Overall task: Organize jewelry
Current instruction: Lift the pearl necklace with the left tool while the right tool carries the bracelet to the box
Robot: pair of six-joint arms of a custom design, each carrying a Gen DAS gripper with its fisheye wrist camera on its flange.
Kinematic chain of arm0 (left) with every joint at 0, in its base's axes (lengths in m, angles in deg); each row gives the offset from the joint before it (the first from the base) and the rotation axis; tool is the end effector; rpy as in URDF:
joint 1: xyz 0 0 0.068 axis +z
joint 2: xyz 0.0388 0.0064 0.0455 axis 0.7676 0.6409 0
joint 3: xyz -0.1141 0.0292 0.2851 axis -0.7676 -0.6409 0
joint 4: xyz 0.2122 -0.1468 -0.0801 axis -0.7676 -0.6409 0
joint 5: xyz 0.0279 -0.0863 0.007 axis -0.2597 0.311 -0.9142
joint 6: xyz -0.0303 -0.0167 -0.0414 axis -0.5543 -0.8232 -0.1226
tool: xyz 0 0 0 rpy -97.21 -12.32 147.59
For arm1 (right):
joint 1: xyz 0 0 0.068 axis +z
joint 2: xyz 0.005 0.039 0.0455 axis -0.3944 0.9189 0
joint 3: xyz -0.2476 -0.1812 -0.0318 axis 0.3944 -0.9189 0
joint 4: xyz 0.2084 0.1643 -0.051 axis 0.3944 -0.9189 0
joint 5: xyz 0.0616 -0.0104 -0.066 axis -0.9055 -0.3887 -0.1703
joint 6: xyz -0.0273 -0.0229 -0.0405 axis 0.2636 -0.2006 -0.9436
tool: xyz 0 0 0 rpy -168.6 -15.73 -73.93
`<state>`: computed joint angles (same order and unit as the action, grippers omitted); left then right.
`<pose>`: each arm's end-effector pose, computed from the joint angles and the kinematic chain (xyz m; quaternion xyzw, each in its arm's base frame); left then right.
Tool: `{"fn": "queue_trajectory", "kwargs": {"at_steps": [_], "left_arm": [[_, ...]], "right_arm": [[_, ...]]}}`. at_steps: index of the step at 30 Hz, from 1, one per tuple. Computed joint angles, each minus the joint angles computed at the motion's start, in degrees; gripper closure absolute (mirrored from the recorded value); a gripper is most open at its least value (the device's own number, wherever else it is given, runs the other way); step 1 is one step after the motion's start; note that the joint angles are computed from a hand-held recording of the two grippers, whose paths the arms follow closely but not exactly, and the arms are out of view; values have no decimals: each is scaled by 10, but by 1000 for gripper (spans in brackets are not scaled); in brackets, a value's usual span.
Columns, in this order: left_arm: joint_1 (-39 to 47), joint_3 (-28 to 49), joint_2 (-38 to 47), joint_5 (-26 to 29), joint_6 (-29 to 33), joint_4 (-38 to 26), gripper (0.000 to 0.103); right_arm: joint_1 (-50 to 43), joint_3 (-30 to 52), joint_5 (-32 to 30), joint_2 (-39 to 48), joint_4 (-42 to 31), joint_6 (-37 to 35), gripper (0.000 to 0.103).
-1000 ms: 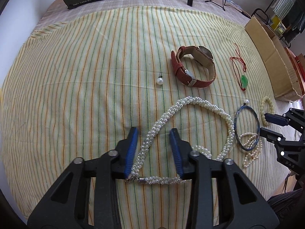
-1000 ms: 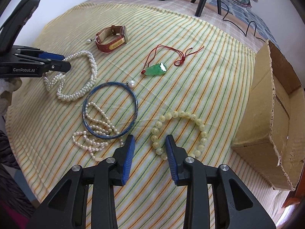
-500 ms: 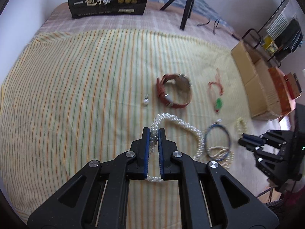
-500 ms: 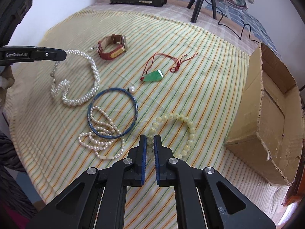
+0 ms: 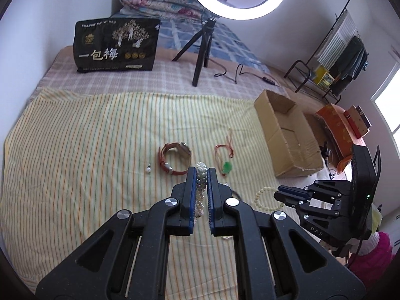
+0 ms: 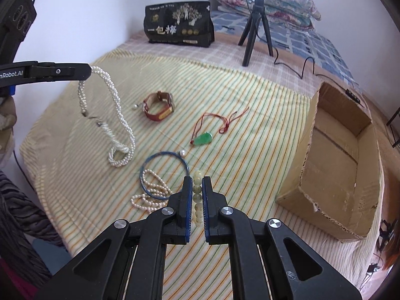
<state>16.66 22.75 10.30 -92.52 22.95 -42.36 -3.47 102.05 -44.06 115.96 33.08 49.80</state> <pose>0.2573 -0.1556 0.2997 -0.2405 0.9061 -0.0989 0.3336 0.3803 0.1539 0.1927 -0.4926 0.8037 0.1918 0.2730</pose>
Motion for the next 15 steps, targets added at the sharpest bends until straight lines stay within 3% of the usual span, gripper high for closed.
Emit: {"fn": "queue_trajectory", "kwargs": {"at_steps": [15], "left_arm": [[-22, 123, 34, -40, 46, -20, 97]], "right_arm": [[-46, 13, -57, -36, 10, 26, 97]]}}
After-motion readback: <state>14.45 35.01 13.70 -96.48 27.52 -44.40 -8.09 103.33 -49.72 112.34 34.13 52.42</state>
